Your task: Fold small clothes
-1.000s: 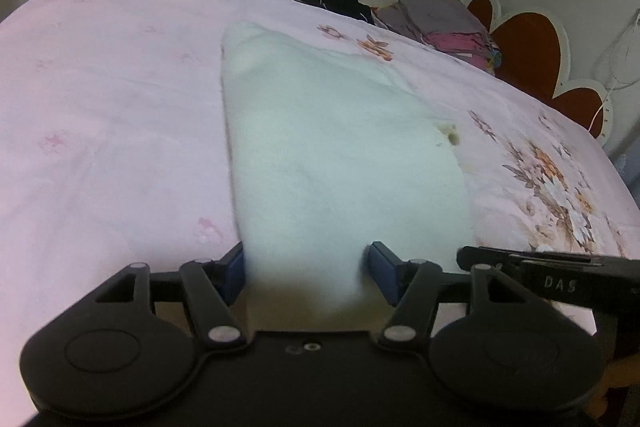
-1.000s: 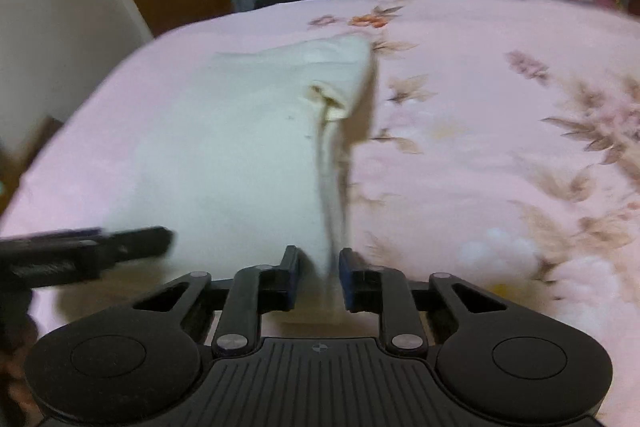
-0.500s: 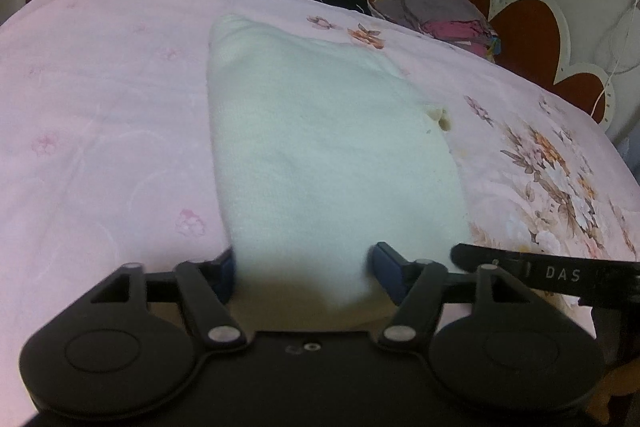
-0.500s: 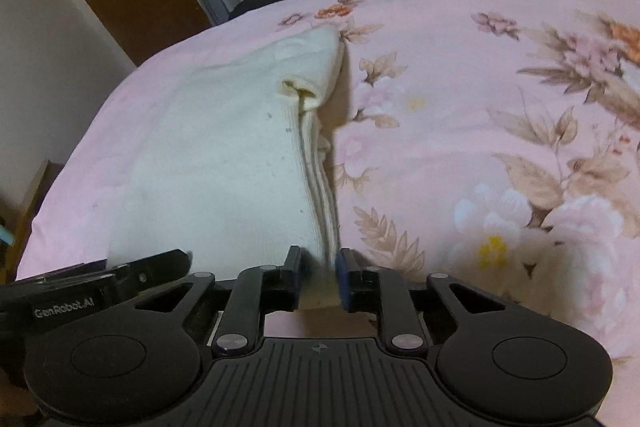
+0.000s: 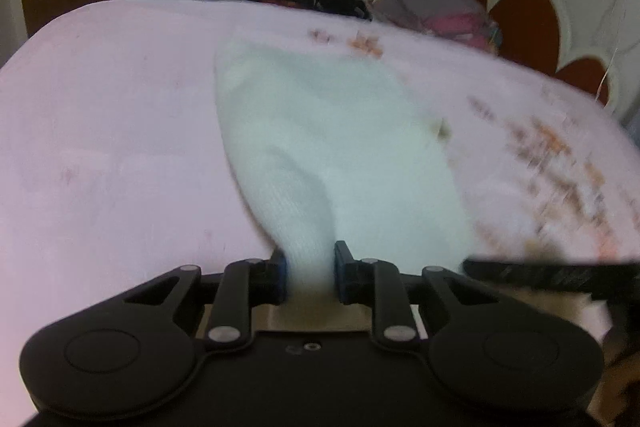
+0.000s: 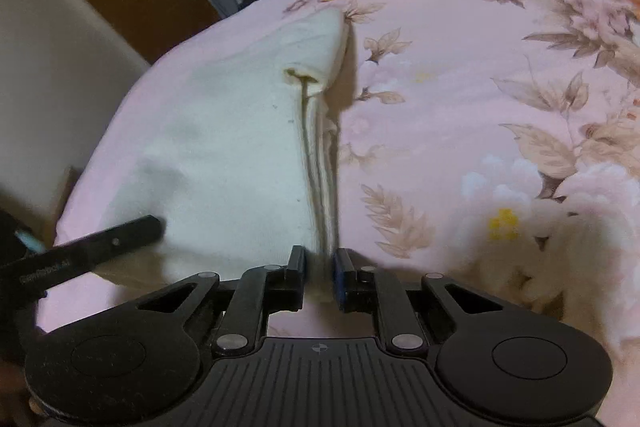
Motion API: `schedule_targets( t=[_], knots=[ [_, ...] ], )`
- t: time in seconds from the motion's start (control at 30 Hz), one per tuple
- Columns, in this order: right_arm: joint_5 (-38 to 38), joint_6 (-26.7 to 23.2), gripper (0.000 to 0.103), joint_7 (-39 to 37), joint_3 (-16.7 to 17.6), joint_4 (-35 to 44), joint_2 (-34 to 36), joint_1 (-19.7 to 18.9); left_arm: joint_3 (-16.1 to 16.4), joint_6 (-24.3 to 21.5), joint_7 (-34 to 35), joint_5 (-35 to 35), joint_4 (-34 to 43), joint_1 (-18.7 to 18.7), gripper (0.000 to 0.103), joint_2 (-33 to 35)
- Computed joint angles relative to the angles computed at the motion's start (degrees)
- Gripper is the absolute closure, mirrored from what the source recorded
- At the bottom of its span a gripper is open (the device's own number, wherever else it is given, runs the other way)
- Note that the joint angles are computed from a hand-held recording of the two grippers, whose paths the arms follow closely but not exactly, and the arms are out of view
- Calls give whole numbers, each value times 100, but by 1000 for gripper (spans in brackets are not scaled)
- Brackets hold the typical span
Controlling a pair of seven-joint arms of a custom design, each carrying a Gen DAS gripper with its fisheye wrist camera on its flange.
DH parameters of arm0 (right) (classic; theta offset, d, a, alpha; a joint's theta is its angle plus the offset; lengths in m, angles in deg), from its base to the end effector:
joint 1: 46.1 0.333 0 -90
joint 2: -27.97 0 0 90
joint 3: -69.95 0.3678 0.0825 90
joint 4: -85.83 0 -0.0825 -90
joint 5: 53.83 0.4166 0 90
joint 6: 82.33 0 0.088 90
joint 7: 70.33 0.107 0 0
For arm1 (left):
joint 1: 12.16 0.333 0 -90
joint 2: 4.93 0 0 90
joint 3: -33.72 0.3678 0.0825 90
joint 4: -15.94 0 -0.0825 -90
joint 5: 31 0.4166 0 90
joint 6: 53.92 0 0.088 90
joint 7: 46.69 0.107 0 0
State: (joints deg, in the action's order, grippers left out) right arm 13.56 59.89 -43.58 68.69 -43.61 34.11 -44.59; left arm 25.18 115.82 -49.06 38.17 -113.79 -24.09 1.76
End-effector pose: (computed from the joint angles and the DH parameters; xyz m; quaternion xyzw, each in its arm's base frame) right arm 0.5699 -0.0011 0.3523 -0.7131 0.5973 0.0376 0.3650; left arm 0.5148 -0.2582 0.3745 -0.7020 0.6217 -0.2856 0.1980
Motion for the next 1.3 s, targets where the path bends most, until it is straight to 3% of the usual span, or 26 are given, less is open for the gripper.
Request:
schedule_targets(
  t=[0.13,0.27,0.33,0.47,0.53,0.57,0.63,0.67,0.77,0.83,0.9,0.97,1.0,1.03,1.17,1.3],
  knots=[
    [79,744,89,-777,126,-239,-315,211,-27,-202,-163,62,-27,-33,70,-65],
    [1023,975,88,-1728,141,-366,-630,362,-109,-666,-532,327,-61,-112,65,-276],
    [1236,993,88,-2071,135,-301,-591,440,-172,-836,-665,541,-43,-131,55,-318],
    [918,1346,88,-2142,222,-231,-364,627,-234,-794,-56,-86,47,-84,51,-84],
    [494,1718,88,-1950,260,-281,-187,706,-192,-749,-164,-147,55,-108,48,1],
    [703,1825,88,-2174,284,-316,-176,695,-175,-786,-266,-111,46,-135,47,-13],
    [723,1773,78,-2022,256,-297,-126,646,-189,-890,-238,-190,29,-170,46,-64],
    [614,1645,78,-1793,222,-280,-120,603,-203,-941,-221,-224,12,-187,45,-107],
    [748,1377,78,-1774,190,-376,-320,506,-248,-1105,-504,-93,-71,-253,30,-284],
    [735,1360,78,-1807,162,-507,-462,500,-311,-1187,-750,-18,-160,-286,16,-465],
    [771,1015,77,-1754,44,-670,-693,413,-420,-1374,-934,40,-247,-342,6,-666],
    [815,779,65,-1753,-59,-879,-1040,356,-549,-1576,-1054,59,-339,-406,0,-875],
    [874,736,37,-1796,-111,-1001,-1221,338,-617,-1685,-1077,40,-383,-443,0,-978],
    [923,692,16,-1818,-163,-1123,-1418,322,-680,-1767,-1067,-7,-425,-481,0,-1079],
    [702,415,13,-1729,-389,-1572,-2180,209,-936,-2222,-885,-541,-551,-676,0,-1459],
    [185,139,12,-1471,-610,-1952,-2869,50,-1213,-3116,-492,-1320,-502,-955,0,-1752]
  ],
)
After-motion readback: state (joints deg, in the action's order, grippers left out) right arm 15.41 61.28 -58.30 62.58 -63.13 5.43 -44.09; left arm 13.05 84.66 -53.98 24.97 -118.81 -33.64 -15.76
